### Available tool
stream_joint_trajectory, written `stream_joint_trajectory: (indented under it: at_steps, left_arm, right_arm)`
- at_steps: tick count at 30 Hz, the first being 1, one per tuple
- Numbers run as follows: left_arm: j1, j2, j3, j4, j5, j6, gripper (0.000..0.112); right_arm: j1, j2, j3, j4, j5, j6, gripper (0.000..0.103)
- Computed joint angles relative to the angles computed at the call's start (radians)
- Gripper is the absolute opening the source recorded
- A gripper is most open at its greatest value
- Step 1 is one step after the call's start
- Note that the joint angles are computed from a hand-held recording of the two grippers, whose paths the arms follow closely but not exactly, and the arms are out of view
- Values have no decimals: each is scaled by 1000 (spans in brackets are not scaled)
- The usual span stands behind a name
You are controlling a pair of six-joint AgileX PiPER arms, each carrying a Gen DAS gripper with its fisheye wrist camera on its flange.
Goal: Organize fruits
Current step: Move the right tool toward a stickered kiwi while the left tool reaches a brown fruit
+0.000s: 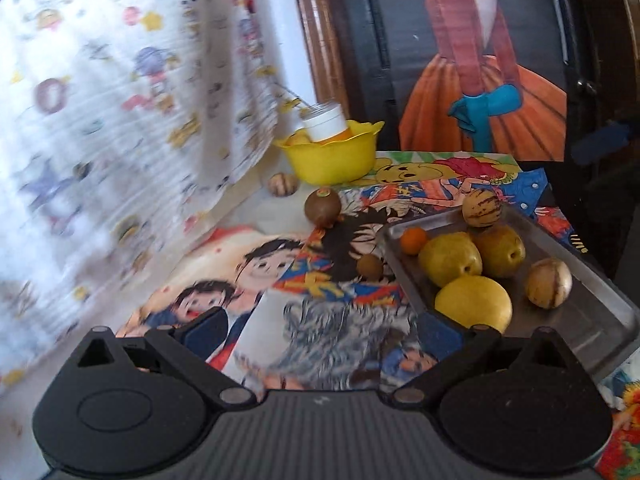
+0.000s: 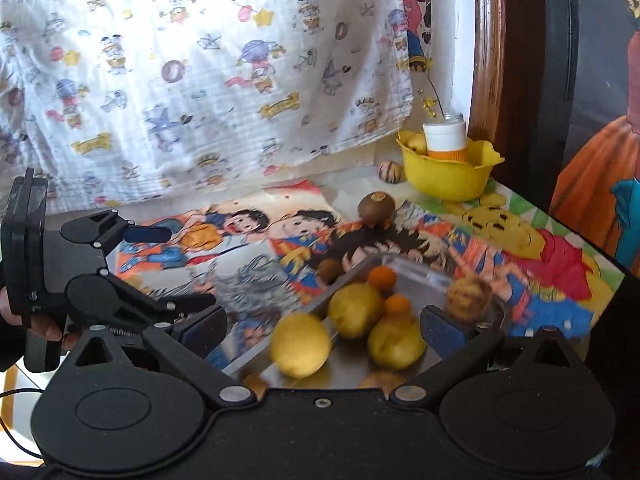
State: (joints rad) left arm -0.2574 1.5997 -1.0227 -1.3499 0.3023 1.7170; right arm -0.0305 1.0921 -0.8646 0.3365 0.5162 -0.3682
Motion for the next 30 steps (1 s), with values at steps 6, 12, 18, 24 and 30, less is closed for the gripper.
stream_joint_trajectory:
  at_steps: [6, 12, 18, 24, 30]
  left_arm:
    - [9, 159, -174, 44, 75, -30, 103]
    - [3, 314, -360, 137, 131, -84, 103]
    - [-12, 448, -527, 292, 199, -137, 101]
    - [-18, 540, -661, 401, 257, -221, 91]
    - [-24, 596, -740, 437, 309, -250, 80]
  right_arm:
    - [-139, 207, -147, 347, 66, -372, 102]
    - [-186, 437, -369, 387, 143, -383, 102]
    - [-181, 661, -660, 275, 270, -290, 102]
    - [-151, 839, -912, 193, 360, -190, 102]
    - [-129, 1036, -1178, 128, 415, -91, 98]
